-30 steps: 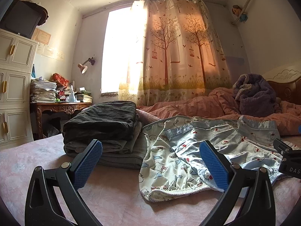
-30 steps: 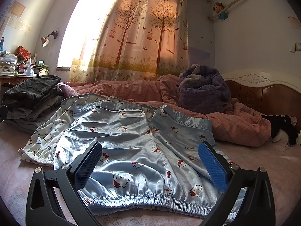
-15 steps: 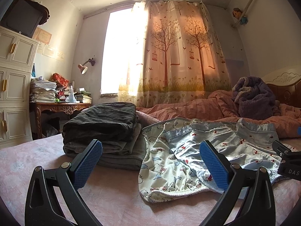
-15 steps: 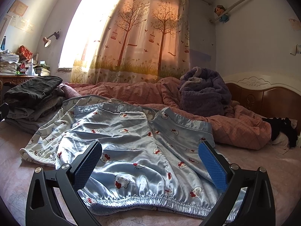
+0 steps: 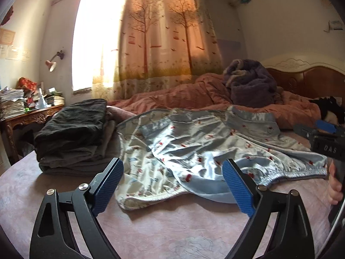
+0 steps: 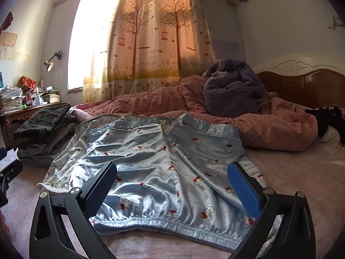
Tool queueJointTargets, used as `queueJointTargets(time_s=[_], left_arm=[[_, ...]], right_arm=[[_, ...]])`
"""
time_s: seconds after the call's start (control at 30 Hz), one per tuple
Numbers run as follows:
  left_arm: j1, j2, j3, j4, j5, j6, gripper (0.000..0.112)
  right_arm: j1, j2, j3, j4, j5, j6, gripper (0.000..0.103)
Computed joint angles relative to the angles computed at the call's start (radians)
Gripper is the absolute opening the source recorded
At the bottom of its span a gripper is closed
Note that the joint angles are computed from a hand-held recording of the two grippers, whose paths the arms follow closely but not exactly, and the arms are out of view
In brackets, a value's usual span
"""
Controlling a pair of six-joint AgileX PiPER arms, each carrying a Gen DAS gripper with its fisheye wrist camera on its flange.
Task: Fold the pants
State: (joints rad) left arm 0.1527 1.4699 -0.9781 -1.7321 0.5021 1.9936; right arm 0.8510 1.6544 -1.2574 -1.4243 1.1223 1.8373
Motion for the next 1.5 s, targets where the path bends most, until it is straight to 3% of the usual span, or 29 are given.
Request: queueJointTargets(time_s=[0.13, 0.2, 0.27, 0.33, 0.43, 0.47, 0.6, 0.67, 0.7, 0.77, 0.8, 0.83, 0.87, 0.93, 1.03, 1.1, 1.23, 1.37, 1.5], left_arm=[[-0.142, 0.058, -0.064, 0.391, -0.058, -0.338, 0.079], [-0.213, 0.095, -0.106, 0.591, -0.09, -0.538, 0.075], [-0.218, 0.146, -0.19, 0.778, -0.018, -0.738, 0.075], [-0.187, 0.224, -0.3, 0.864, 0.136, -0.938, 0.075], [-0.139, 0.358, -0.476, 0.922, 0.361, -1.238, 0.072], [-0.127, 0.399, -0.522, 0.933, 0.403, -1.326, 0.064], [-0.057, 0.46, -0.574, 0.787, 0.498, -1.38, 0.06], [-0.045, 0.475, -0.583, 0.75, 0.521, -1.398, 0.06], [-0.048, 0.476, -0.582, 0.744, 0.517, -1.402, 0.06], [-0.06, 0.465, -0.567, 0.743, 0.488, -1.399, 0.051], [-0.068, 0.466, -0.569, 0.752, 0.477, -1.399, 0.041], [-0.079, 0.473, -0.58, 0.775, 0.478, -1.407, 0.01], [-0.091, 0.483, -0.596, 0.818, 0.479, -1.439, 0.001], [-0.088, 0.457, -0.555, 0.819, 0.432, -1.435, 0.001], [-0.08, 0.364, -0.468, 0.818, 0.306, -1.352, 0.001], [-0.059, 0.305, -0.421, 0.812, 0.264, -1.275, 0.001], [-0.006, 0.236, -0.386, 0.891, 0.286, -1.262, 0.001], [0.052, 0.191, -0.331, 0.921, 0.274, -1.231, 0.001], [0.123, 0.145, -0.241, 0.93, 0.267, -1.167, 0.001]], right_arm=[[-0.016, -0.09, 0.074, 0.062, 0.039, -0.049, 0.102], [-0.056, -0.133, 0.085, 0.139, 0.004, -0.083, 0.1], [-0.124, -0.191, 0.124, 0.212, -0.086, -0.096, 0.091], [-0.192, -0.223, 0.151, 0.286, -0.159, -0.095, 0.087], [-0.312, -0.261, 0.199, 0.437, -0.293, -0.095, 0.083], [-0.343, -0.274, 0.224, 0.475, -0.331, -0.076, 0.083], [-0.513, -0.323, 0.339, 0.656, -0.566, -0.116, 0.081], [-0.591, -0.32, 0.385, 0.787, -0.709, -0.2, 0.06], [-0.632, -0.316, 0.411, 0.88, -0.787, -0.276, 0.056], [-0.661, -0.305, 0.426, 0.985, -0.847, -0.366, 0.041], [-0.651, -0.295, 0.408, 0.982, -0.828, -0.366, 0.038], [-0.641, -0.287, 0.4, 0.958, -0.815, -0.349, 0.03], [-0.625, -0.274, 0.375, 0.95, -0.789, -0.334, 0.021], [-0.611, -0.267, 0.368, 0.932, -0.776, -0.304, 0.009], [-0.594, -0.281, 0.368, 0.9, -0.751, -0.268, 0.005], [-0.569, -0.305, 0.373, 0.85, -0.727, -0.219, 0.005], [-0.455, -0.345, 0.354, 0.733, -0.643, -0.133, 0.002], [-0.258, -0.303, 0.292, 0.527, -0.451, -0.007, 0.001], [-0.099, -0.256, 0.224, 0.451, -0.287, 0.01, 0.001]])
